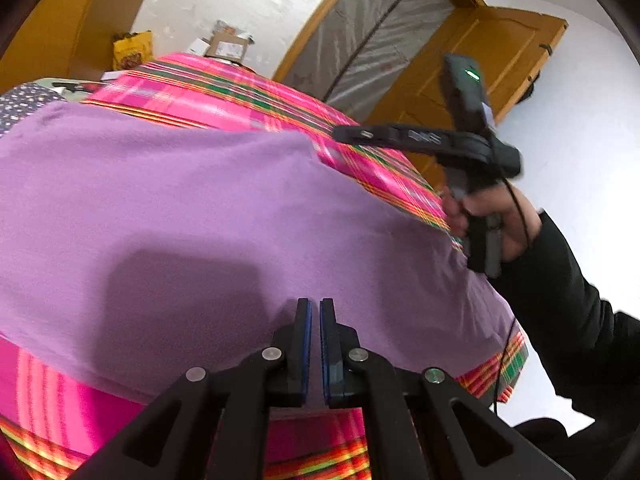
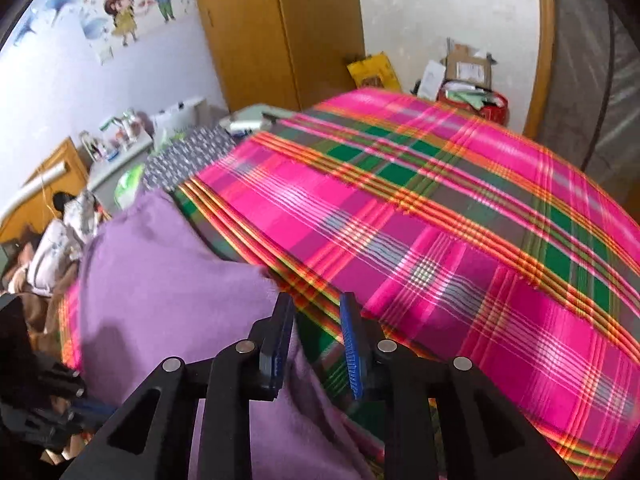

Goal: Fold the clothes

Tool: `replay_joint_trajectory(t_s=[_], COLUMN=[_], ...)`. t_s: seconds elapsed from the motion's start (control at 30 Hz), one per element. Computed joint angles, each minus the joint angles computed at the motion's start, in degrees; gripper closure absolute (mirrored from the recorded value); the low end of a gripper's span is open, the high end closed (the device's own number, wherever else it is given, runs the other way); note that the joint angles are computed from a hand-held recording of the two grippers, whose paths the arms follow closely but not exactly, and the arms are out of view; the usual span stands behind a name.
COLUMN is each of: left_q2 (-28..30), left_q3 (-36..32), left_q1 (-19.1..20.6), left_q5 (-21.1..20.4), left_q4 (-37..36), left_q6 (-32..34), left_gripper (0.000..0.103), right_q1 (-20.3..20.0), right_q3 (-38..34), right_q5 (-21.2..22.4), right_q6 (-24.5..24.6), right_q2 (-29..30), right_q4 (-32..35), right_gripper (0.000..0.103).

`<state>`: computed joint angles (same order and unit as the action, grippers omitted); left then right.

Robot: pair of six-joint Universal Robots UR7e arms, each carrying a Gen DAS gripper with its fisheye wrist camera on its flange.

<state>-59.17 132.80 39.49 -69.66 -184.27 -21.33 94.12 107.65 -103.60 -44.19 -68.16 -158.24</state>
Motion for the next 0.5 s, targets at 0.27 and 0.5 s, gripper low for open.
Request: replay_joint_trajectory(t_s=[0.27, 0.5], left_q2=[-3.27, -6.58], left_q3=[1.58, 2.39], left_q1=[0.06, 0.22], left_q5=[5.84, 11.96], left_q4=[0.61, 1.68], left_q6=[-2.45, -3.92], left_gripper=[0.100, 0.100], right_q1=[1.72, 3.34], right_q3=[3.03, 1.52], right_q5=[0.14, 1.73], right_q6=[-1.38, -0.88], right_q2=[-0.18, 3.67], right_q4=[1.46, 2.33], right_gripper=[0.078, 0.078])
